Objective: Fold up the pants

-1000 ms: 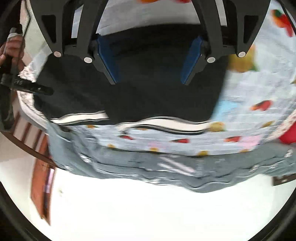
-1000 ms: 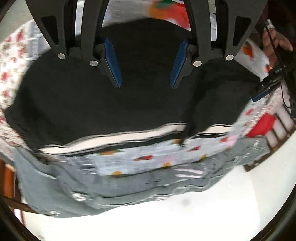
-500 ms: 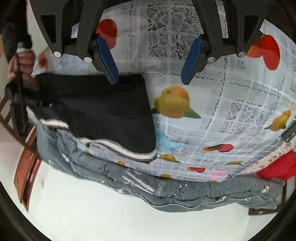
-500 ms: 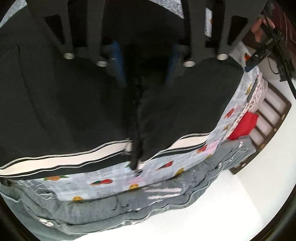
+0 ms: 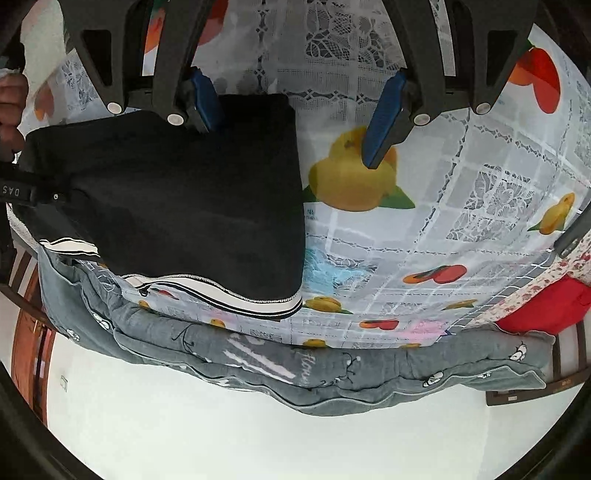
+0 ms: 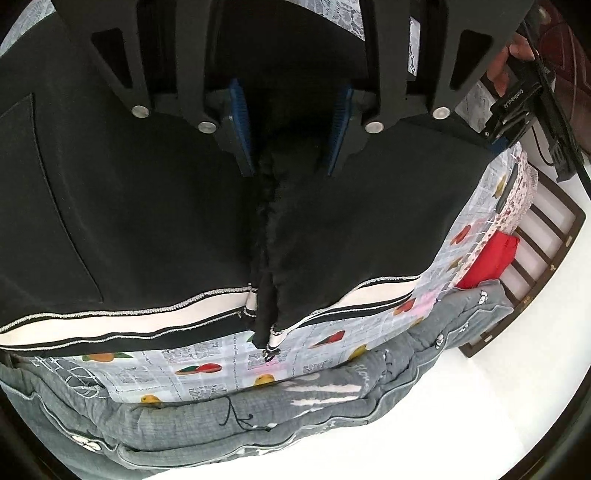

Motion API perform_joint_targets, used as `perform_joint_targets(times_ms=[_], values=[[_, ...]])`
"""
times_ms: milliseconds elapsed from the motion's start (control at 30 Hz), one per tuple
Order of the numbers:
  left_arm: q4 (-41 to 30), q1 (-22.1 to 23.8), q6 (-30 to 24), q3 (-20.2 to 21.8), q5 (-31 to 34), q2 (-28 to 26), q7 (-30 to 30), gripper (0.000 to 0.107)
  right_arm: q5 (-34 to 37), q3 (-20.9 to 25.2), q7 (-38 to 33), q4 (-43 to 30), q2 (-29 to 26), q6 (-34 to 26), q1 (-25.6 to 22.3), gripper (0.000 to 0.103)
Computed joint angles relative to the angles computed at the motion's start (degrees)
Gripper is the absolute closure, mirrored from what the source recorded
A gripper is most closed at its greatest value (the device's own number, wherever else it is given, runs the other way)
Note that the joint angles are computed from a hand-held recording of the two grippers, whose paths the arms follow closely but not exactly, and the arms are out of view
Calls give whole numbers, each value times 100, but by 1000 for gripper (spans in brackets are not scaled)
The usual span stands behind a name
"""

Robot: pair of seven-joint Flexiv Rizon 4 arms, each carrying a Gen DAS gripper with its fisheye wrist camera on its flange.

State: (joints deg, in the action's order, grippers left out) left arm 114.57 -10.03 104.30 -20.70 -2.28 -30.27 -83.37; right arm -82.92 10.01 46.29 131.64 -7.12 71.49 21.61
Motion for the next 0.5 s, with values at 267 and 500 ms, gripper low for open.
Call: perform_joint_targets(times_ms=[267, 500], values=[[109, 190, -12, -135, 27, 13, -134, 36, 837, 91, -868, -357, -293, -807, 307, 65], [181, 476, -56, -438, 131, 44, -18, 35, -1, 104, -220, 12, 486, -1063, 253, 86]])
